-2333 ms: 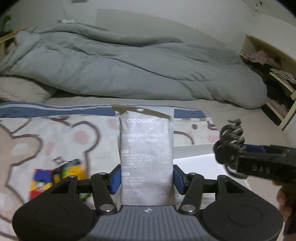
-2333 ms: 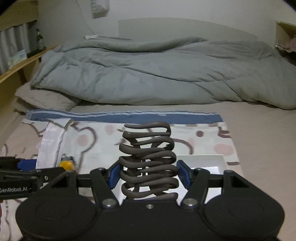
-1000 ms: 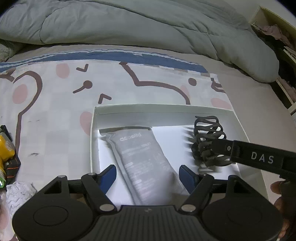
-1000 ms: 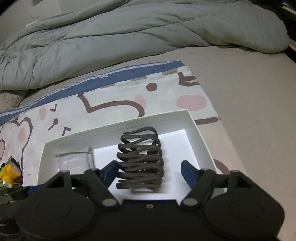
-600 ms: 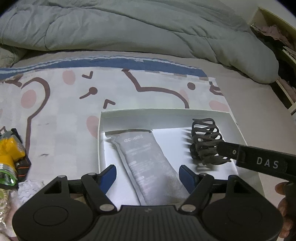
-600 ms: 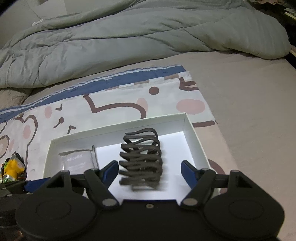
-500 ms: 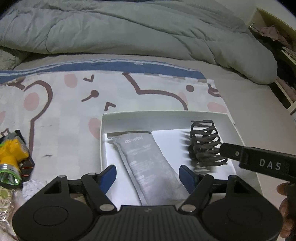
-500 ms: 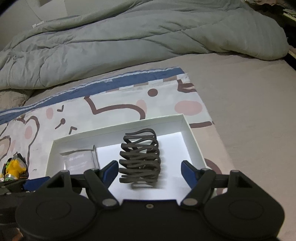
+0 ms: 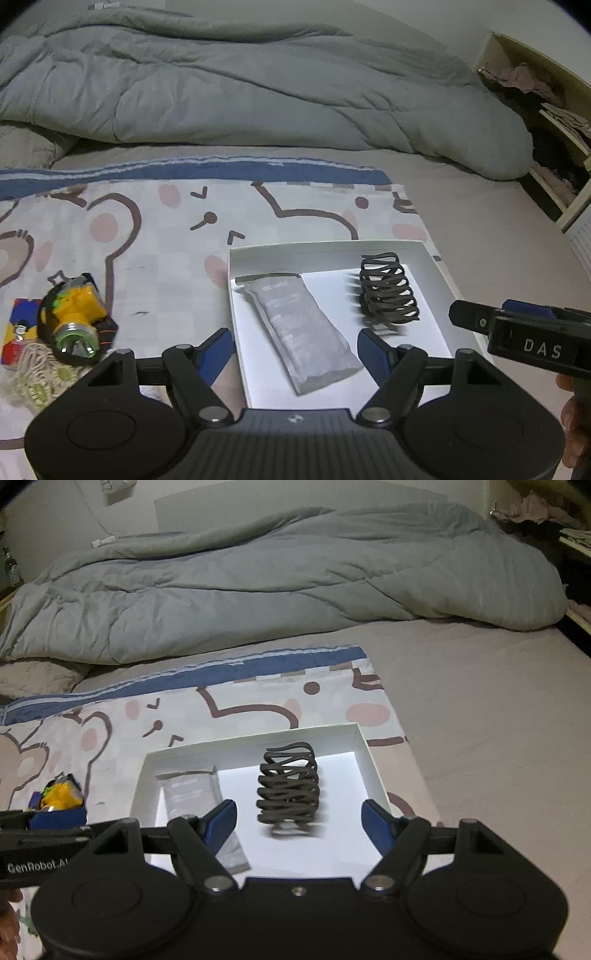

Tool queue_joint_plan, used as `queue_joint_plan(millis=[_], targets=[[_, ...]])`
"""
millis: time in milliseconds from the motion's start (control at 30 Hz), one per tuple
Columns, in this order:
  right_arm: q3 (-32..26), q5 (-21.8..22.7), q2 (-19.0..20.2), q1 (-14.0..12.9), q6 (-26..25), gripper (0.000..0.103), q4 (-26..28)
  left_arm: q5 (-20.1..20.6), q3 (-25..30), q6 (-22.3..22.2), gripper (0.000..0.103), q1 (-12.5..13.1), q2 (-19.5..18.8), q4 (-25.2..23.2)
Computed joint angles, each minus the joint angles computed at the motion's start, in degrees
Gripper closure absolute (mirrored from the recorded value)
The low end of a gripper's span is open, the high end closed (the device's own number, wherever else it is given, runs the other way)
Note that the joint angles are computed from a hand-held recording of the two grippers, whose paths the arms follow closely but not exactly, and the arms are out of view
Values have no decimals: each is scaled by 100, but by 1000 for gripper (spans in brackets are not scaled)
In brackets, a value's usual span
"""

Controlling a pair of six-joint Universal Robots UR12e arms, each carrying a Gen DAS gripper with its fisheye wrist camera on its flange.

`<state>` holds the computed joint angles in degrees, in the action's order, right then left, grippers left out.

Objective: Organize objects
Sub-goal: 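Withdraw both tools from the box back toward the remaining pile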

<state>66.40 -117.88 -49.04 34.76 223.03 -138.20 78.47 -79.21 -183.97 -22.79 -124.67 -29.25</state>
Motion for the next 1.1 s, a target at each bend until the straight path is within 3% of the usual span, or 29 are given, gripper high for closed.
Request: queue_joint_plan(millis=[233,400,767,1100], targets=[[66,-178,-169,171,132,27,30,-33,-387,245,28,65,368,170],[191,-575,-308,333,102,18,29,5,-660,472,27,105,615,296],[480,-965,-522,586,449,6,-16,143,-1171,648,4,142,1010,631],[690,-1402,-597,824,571,0,-36,97,-1557,875,0,196,1237,802]])
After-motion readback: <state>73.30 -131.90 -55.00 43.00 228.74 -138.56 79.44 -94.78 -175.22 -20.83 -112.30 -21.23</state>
